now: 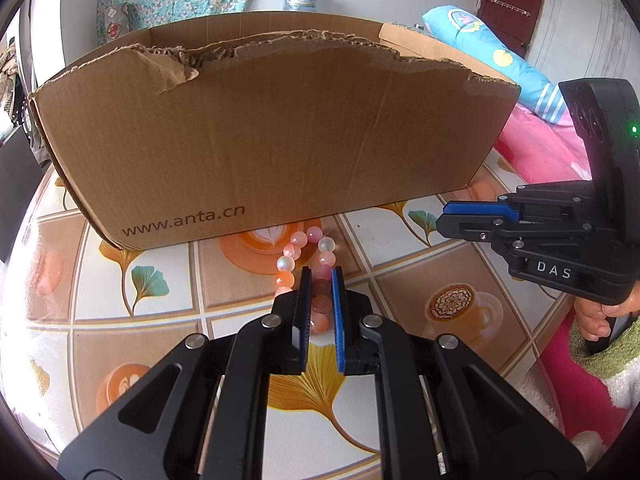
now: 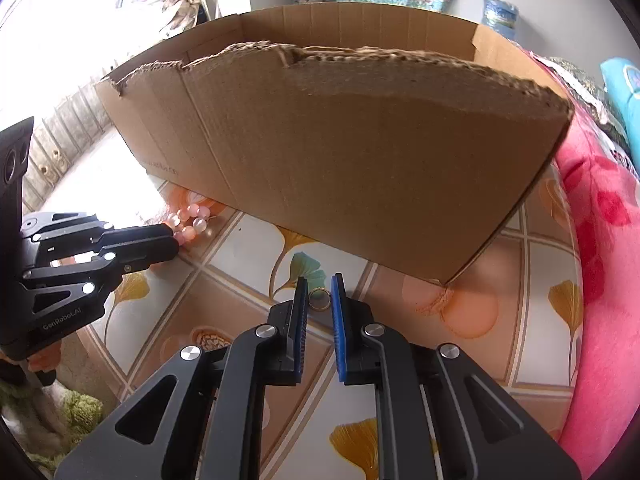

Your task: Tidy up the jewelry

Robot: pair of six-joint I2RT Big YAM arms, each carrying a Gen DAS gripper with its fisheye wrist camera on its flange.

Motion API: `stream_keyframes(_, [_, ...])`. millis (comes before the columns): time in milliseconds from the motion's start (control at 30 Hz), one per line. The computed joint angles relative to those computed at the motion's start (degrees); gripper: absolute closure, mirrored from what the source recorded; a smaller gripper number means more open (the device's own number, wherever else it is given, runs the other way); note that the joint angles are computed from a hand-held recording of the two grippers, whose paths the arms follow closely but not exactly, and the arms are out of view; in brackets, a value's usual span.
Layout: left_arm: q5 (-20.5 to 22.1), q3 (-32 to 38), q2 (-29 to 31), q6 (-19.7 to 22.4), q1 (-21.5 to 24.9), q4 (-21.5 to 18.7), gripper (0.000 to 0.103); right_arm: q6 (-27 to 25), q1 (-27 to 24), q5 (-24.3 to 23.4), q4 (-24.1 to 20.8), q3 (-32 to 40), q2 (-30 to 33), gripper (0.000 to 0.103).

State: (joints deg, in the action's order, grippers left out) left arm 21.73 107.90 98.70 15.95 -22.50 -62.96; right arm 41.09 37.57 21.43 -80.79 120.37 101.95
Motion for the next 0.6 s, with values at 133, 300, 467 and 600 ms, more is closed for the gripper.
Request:
stream_keyframes(133, [-0.18, 0.51, 0.20, -0.13, 0.00, -0.60, 0.094, 2.09, -0.58, -0.14, 1.94, -3.23, -2.40, 0.091])
stream_keyframes(300, [-0.96, 1.25, 0.53, -0.51, -0.30, -1.28, 0.094, 4.28, -0.62, 0.58, 3.00, -4.73, -3.57, 0.091])
stream_keyframes(467, [-2.16, 1.79, 0.74, -0.76, -0.80, -1.73, 0.094, 7.51, -0.37, 0.58, 4.03, -5.24, -3.65, 0.098])
stream_keyframes(600, [-2.68, 1.87, 0.74, -0.85, -1.03, -1.88, 0.094, 8.69, -0.18, 0.85, 3.51, -4.17, -2.75, 0.098])
